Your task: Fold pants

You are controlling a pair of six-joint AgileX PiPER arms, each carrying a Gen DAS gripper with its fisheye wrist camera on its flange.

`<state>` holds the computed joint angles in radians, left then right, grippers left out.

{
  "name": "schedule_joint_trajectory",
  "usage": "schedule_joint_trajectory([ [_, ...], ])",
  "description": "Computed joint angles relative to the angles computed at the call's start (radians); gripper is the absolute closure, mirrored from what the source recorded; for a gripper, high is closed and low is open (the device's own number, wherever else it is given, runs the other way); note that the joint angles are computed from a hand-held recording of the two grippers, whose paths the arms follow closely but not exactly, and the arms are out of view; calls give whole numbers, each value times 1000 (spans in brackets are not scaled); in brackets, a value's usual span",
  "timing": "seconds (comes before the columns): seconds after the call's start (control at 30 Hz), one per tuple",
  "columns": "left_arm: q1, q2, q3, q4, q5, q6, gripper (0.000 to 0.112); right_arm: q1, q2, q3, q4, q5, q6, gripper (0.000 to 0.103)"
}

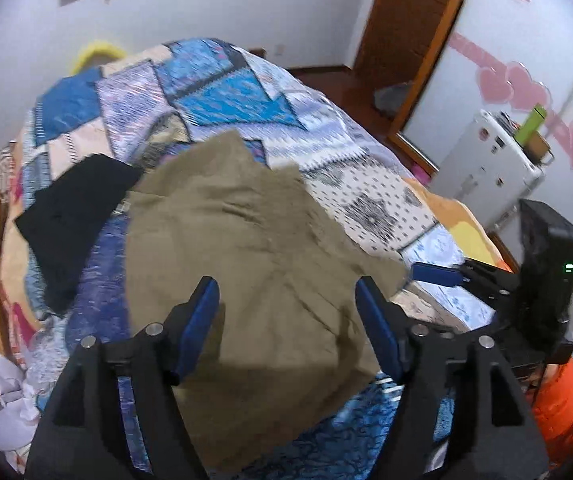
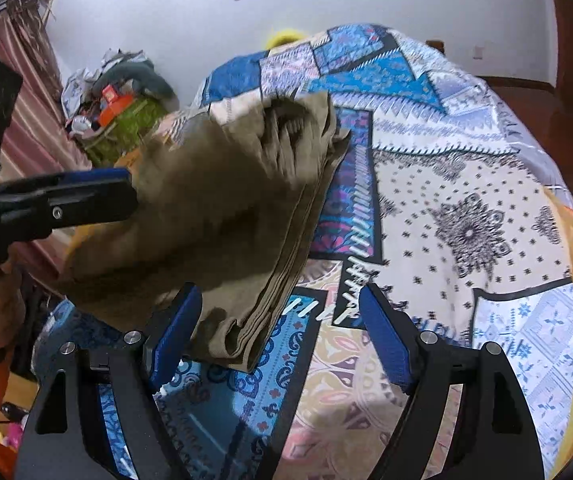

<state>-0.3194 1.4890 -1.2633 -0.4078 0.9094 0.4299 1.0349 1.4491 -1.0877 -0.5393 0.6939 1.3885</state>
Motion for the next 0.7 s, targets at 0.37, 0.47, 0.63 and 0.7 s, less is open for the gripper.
schedule_joint_trajectory([
  [0.37, 172, 120, -164, 74, -64, 0, 23, 13, -23, -46, -138, 31, 97, 25],
  [0.47, 176, 227, -267, 156, -59, -55, 23, -12, 1, -49, -135, -7, 95, 25],
  [0.63, 173, 440, -488, 234, 10, -109, 23, -52, 78, -71, -27, -55, -8, 25],
  [0.7, 174, 531, -591, 230, 63, -108, 23, -68, 100, -64, 22, -73, -50, 25],
])
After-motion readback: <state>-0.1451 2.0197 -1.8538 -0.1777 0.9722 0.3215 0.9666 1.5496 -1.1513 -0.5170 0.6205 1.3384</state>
